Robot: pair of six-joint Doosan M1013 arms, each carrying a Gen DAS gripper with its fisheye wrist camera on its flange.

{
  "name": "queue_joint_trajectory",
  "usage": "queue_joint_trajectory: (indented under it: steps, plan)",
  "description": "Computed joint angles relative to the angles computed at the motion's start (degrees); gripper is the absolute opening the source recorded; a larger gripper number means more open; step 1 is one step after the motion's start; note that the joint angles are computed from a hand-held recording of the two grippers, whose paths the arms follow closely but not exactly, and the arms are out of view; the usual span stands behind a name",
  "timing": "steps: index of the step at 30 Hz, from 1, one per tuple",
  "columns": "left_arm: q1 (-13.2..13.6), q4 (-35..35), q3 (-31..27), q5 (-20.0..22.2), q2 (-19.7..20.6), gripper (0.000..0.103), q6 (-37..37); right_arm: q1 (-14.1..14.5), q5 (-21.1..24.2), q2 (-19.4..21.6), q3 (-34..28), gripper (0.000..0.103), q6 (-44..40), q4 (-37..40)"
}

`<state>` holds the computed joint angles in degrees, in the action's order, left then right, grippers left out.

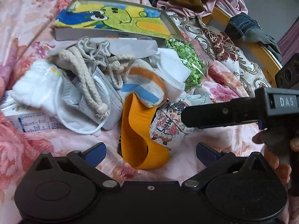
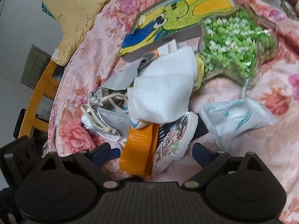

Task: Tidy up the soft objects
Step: 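Move left gripper to the orange strap while right gripper approaches the white foam strip, then close left gripper on the orange strap while right gripper grasps the white foam strip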

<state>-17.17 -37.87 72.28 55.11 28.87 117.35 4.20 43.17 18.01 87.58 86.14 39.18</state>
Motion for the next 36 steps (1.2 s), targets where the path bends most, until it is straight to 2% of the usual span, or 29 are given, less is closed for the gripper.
queue_joint_trajectory:
  steps: [4, 8, 11, 13, 15, 20, 23, 24, 28, 31, 36]
  plan:
    - [0.44, -1.71, -2.15, 2.65, 1.69, 0.102, 1.99, -0.08, -0.63, 0.42, 0.14, 0.09, 0.21, 1.45]
    - [0.98, -3.69, -4.85, 6.88, 3.86, 0.101, 4.3, 0.3, -1.76, 0.68, -0.04, 0.084, 2.33, -0.9]
    - [1.15, -3.33, -6.1, 8.84, 4.91, 0.096, 4.05, 0.29, -1.93, 1.03, -0.26, 0.077, 4.84, -2.49]
    - [1.3, -3.25, -6.58, 9.57, 5.33, 0.092, 3.66, 0.17, -1.7, 1.26, -0.33, 0.068, 5.73, -2.84]
    - [1.36, -3.1, -6.93, 10.24, 5.57, 0.085, 2.97, 0.15, -1.43, 1.46, -0.44, 0.061, 6.47, -3.48]
    - [1.4, -3.53, -6.67, 10.77, 5.63, 0.076, 3.74, 0.39, -1.12, 1.92, -0.74, 0.053, 7.28, -4.83]
    - [1.42, -3.06, -6.46, 10.29, 5.46, 0.065, 2.59, 0.53, -1.29, 1.89, -0.68, 0.042, 7.55, -5.79]
    - [1.54, -3.09, -6.39, 10.27, 5.41, 0.058, 2.15, 0.55, -1.31, 1.9, -0.67, 0.039, 7.77, -5.93]
    - [2.06, -4.34, -6.84, 10.81, 5.87, 0.047, -1.21, 0.13, -2.25, 1.71, -0.06, 0.023, 8.75, -5.11]
    - [2.34, -5.45, -7.0, 10.91, 6.05, 0.039, -3.37, -0.02, -3.03, 1.39, 0.31, 0.02, 8.65, -4.84]
    - [2.29, -5.61, -6.38, 9.89, 5.34, 0.024, -4.52, 1.17, -4.35, 0.75, 0.1, 0.019, 9.14, -10.36]
